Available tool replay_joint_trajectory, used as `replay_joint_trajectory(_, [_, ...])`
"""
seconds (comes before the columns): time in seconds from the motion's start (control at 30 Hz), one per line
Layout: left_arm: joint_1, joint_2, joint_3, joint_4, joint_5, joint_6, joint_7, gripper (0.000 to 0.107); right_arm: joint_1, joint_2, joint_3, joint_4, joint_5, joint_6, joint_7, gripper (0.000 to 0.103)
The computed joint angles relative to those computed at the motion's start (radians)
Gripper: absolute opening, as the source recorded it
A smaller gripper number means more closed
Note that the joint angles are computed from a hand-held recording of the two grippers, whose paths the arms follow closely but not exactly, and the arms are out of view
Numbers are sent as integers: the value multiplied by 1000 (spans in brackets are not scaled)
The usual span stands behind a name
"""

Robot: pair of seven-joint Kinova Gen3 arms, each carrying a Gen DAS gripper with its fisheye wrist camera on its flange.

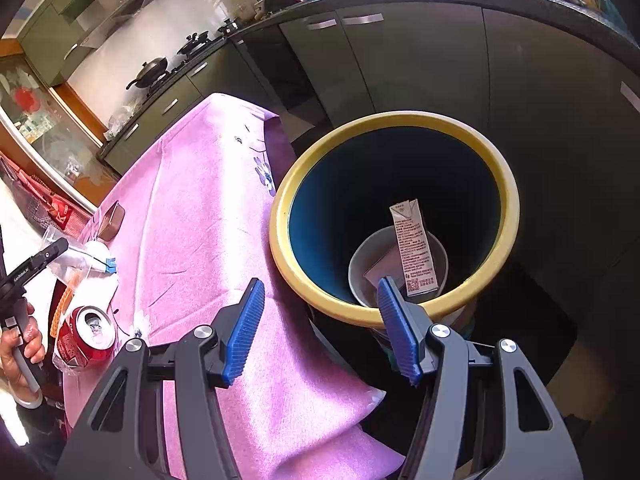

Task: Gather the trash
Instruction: 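Grasp the clear plastic container with the left gripper and lift it, then carry the plastic container over the bin and open the left gripper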

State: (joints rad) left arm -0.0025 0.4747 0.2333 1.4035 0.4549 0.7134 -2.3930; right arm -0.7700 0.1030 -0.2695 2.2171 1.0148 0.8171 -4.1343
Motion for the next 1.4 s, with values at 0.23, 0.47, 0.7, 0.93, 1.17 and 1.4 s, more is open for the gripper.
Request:
replay_joint_trajectory(0.23, [-47,-33,26,1,75,37,-60,59,-1,6,3,-3,7,-8,-1,59])
replay_joint_trajectory(0.47, [-70,-79,23,3,157,60,-125,59,-7,1,-1,0,16,0,-14,59])
replay_joint_trajectory(0.7, [-77,-130,12,18,231,77,-199,59,-18,-9,-15,-5,14,32,-13,59])
replay_joint_trajectory(0.93, [-25,-139,-3,-14,230,151,-207,59,-46,-25,-41,-5,-2,96,-38,59])
replay_joint_trajectory(1.17, [106,-76,12,-137,141,274,-110,59,-96,-45,-87,-4,-37,220,-85,59])
replay_joint_trajectory(1.4, [338,38,25,-293,-19,347,63,59,-170,-61,-144,14,-61,348,-183,59])
